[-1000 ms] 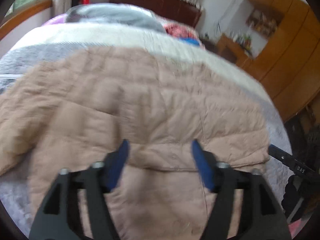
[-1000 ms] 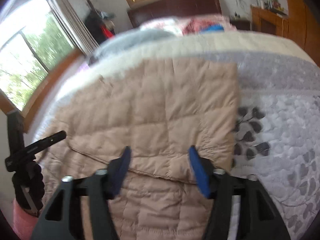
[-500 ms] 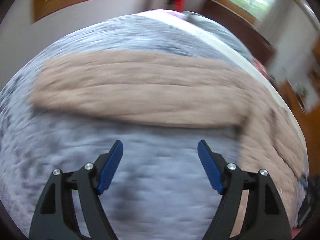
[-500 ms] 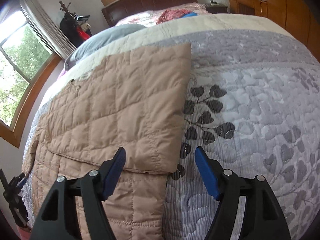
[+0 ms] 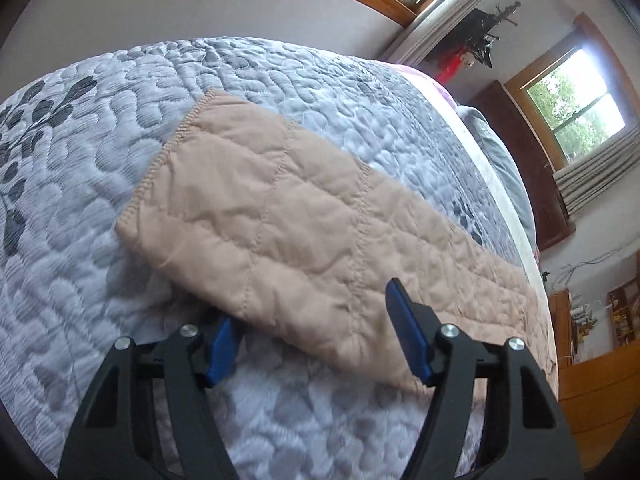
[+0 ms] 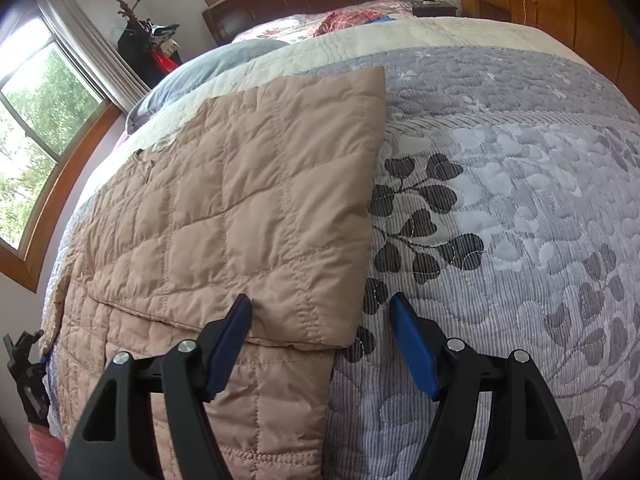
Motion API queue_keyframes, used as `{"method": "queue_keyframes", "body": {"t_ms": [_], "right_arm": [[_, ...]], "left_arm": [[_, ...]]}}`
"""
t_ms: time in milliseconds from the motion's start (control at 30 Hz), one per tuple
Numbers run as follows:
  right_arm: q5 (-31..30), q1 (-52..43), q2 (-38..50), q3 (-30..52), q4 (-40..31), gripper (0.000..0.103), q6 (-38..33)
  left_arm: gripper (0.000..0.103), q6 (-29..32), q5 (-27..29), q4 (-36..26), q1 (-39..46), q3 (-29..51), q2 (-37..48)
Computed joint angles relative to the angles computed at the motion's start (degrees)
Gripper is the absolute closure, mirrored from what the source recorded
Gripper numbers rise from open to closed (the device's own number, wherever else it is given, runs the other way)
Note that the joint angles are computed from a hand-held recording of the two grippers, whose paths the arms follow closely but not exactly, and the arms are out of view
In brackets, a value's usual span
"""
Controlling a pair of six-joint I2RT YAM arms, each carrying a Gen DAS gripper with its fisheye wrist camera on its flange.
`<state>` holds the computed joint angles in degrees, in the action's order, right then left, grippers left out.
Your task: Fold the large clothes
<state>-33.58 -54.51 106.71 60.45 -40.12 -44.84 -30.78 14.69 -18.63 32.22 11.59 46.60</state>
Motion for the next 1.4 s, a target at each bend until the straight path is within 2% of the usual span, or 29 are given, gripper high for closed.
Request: {"method": "queue_keyframes", "body": {"t_ms": [33,100,133,233,300,433,533,633,700,800,933,1133,1300,1400], "right_arm": [[0.1,0.1,0.1,-0.2,0.4,0.031,0.1],[0.3,0.4,-0.1,-0.6,1.2,0.031,0.3],[0.5,0.5,-0.3,-1.1,1.9,0.031,0.5],[1.2,1.2,-1.2,-2.8,4.2,0.030,1.0],[1.4,1.5,-1.6,-3.6,5.4,0.029,0.8],[1.2,1.4,-2.0,-3.6,5.0,0.029,0.6],[0.3,0.9,-1.5,-1.7,1.6,0.029,0.0],[-0.8,0.0,-1.8,-0.3,-1.3,0.029,-1.1],[-1.4,-0.4,-3.2,-0.3,-2.2,0.029,-1.5],[-3.5,-1.2,-4.1,0.5,-5.5,0.029,-3.3],[-4.7,-1.3,-4.4,1.1,-8.3,0.029,-5.0],[-4.4,-0.9,-5.0,0.2,-7.6,0.029,-5.0],[-4.2,-0.7,-4.9,-0.1,-6.8,0.029,-4.4],[-3.8,-0.6,-4.3,-0.1,-6.0,0.029,-4.0]], "left_arm": [[0.046,0.3,-0.9,0.3,0.1,0.1,0.5],[0.063,-1.4,-5.2,1.2,-2.6,0.6,2.2],[0.065,-1.9,-6.7,2.3,-3.4,0.7,3.6],[0.077,-1.2,-8.3,1.7,-3.4,0.2,2.4],[0.091,-0.8,-7.5,1.9,-2.8,-0.1,2.0],[0.098,-3.9,-10.3,-0.5,-6.7,0.8,-1.0],[0.099,-7.5,-17.1,-5.6,-16.0,3.3,-7.2],[0.099,-13.6,-29.3,-9.4,-32.7,8.5,-7.7],[0.099,-17.1,-35.3,-10.8,-42.1,11.6,-6.1],[0.099,-22.2,-44.5,-10.8,-57.8,17.9,2.8],[0.100,-23.9,-47.9,-6.7,-70.6,26.7,18.0],[0.100,-21.1,-47.4,-1.2,-80.1,41.1,38.2],[0.100,-19.0,-44.8,0.9,-82.4,50.7,51.5],[0.100,-18.8,-41.2,2.0,-82.3,55.2,58.1]]}}
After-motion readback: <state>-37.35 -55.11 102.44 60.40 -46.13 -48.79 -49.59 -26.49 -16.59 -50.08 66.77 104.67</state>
